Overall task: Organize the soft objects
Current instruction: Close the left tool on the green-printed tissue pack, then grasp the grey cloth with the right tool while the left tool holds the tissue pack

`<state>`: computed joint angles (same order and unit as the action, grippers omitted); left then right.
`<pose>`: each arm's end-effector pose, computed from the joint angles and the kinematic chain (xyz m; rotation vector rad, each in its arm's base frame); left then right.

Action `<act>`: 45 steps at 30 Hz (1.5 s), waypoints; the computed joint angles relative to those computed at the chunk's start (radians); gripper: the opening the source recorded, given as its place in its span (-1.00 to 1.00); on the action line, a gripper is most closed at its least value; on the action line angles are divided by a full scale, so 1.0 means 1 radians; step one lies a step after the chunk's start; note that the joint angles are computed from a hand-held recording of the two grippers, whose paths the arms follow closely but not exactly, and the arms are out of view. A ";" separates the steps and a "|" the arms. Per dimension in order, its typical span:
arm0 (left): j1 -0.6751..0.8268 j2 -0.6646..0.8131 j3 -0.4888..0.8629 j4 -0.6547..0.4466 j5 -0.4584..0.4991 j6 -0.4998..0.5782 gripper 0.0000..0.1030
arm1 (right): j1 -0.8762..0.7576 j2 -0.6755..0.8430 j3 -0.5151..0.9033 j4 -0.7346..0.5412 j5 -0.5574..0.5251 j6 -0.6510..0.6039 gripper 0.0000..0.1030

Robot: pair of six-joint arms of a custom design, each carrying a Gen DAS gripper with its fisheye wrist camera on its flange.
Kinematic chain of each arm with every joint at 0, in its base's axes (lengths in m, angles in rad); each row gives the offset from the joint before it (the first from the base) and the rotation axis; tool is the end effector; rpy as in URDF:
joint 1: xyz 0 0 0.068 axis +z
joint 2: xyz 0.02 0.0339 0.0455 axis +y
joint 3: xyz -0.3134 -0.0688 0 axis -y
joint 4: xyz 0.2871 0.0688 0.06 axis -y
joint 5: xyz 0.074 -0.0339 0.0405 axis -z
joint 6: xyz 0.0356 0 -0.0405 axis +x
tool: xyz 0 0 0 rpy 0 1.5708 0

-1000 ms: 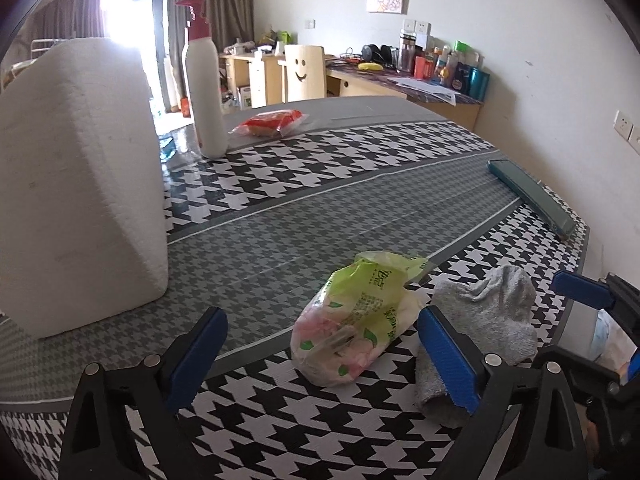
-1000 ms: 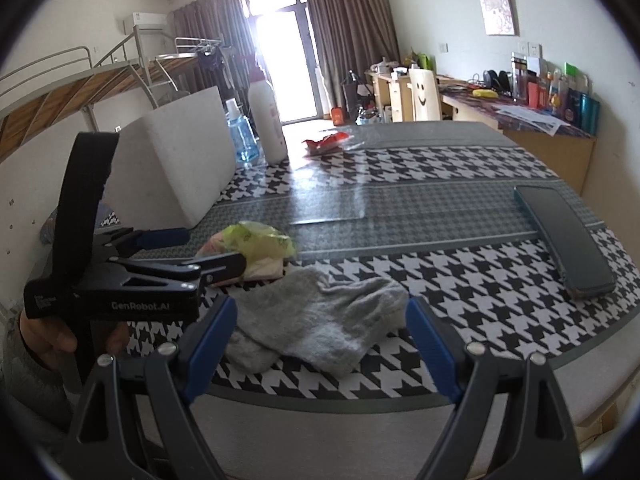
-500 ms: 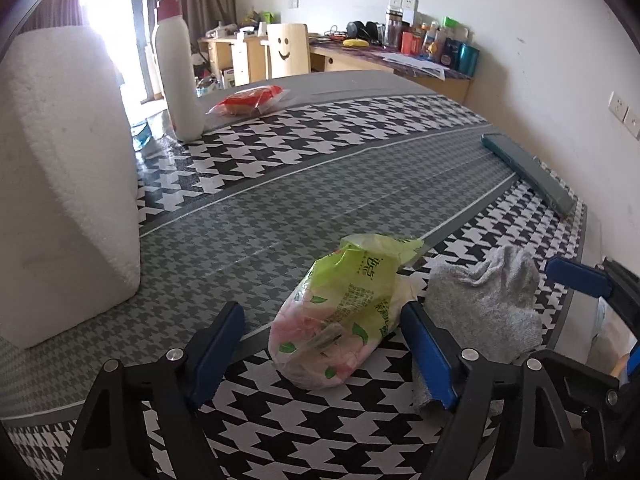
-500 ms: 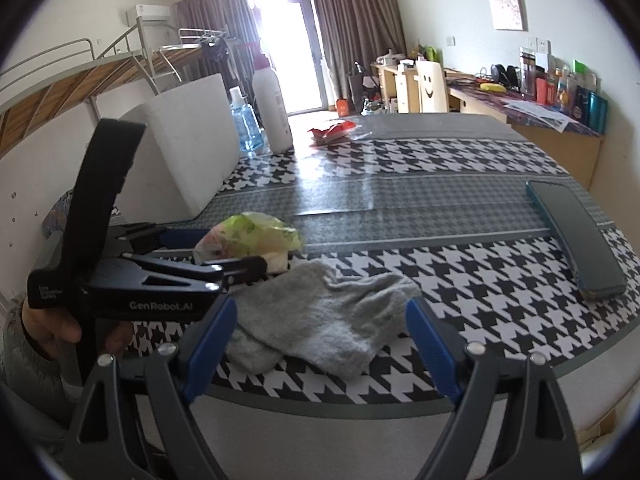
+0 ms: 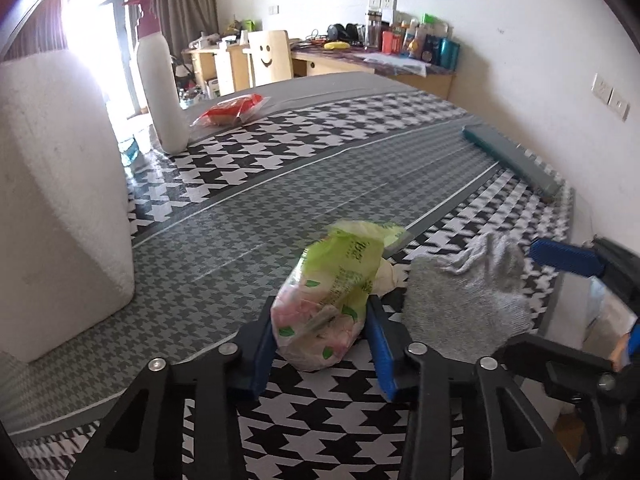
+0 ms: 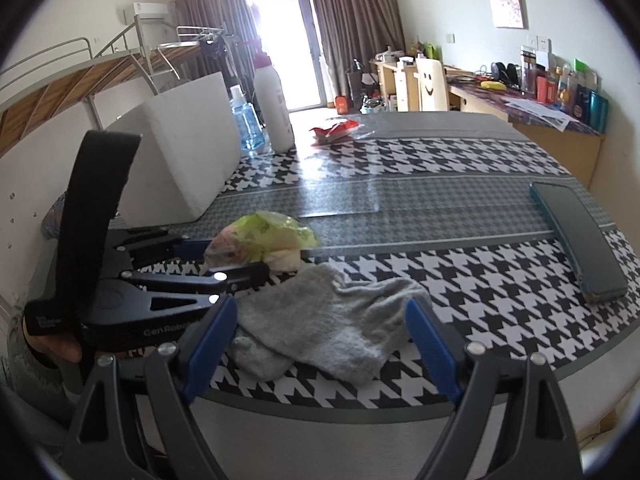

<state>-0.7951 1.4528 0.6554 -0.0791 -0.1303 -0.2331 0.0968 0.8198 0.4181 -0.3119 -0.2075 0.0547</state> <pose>0.2109 -0.2085 0.1772 0.6263 2.3790 -0.2978 0.1746 0.0243 0.2143 -0.1567 2.2804 0.3160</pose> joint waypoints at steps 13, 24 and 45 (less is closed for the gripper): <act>0.054 -0.109 -0.088 0.118 0.069 -0.071 -0.19 | 0.098 0.050 0.011 -0.005 0.137 0.042 0.73; 0.055 -0.133 -0.114 0.145 0.073 -0.073 -0.19 | 0.150 0.114 0.026 -0.015 0.259 0.076 0.37; 0.035 -0.189 -0.122 0.127 0.054 -0.083 -0.19 | 0.207 0.090 0.041 -0.079 0.350 0.086 -0.79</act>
